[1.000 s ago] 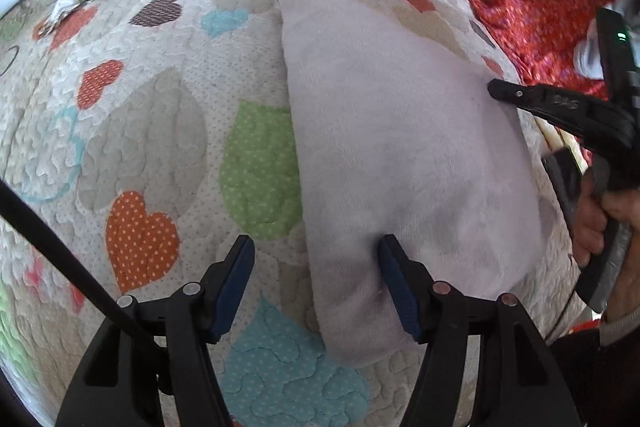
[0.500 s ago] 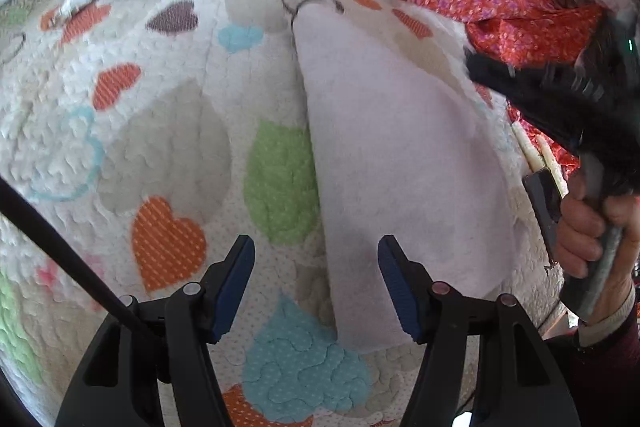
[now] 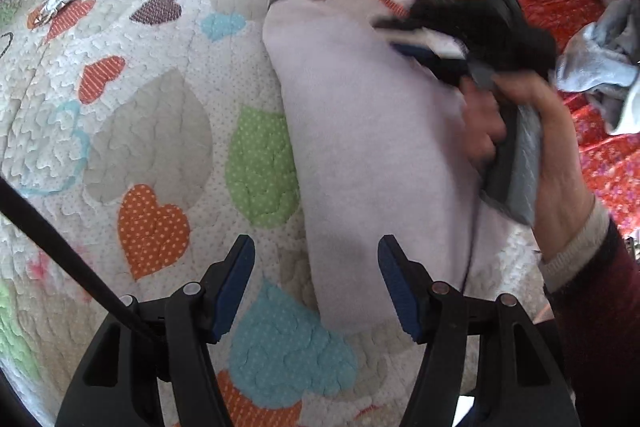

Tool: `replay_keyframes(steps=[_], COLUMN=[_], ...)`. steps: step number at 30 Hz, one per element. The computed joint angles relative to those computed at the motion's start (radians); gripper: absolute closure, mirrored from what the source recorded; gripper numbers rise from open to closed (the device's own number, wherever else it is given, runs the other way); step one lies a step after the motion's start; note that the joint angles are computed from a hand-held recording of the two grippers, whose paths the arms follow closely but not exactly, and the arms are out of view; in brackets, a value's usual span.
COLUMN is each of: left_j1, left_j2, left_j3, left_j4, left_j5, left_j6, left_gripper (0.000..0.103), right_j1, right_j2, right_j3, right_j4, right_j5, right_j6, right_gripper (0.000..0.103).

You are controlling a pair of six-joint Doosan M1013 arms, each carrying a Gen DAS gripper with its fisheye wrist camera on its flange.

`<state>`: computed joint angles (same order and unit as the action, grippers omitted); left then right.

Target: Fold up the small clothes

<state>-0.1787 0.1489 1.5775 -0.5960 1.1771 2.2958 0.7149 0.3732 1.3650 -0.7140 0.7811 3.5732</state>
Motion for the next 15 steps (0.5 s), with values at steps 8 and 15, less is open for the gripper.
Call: replay_keyframes(steps=[8, 15], left_j1=[0.083, 0.149], left_j2=[-0.071, -0.069], left_j3=[0.104, 0.118], left_j4=[-0.033, -0.037], left_j5=[-0.317, -0.407], left_j6=[0.065, -0.084], left_gripper=[0.040, 0.036], right_j1=[0.158, 0.292], right_j2=[-0.081, -0.061], right_j3=[0.025, 0.005], right_j4=[0.098, 0.108], right_j5=[0.299, 0.469], right_j6=[-0.069, -0.035], right_gripper=[0.065, 0.055])
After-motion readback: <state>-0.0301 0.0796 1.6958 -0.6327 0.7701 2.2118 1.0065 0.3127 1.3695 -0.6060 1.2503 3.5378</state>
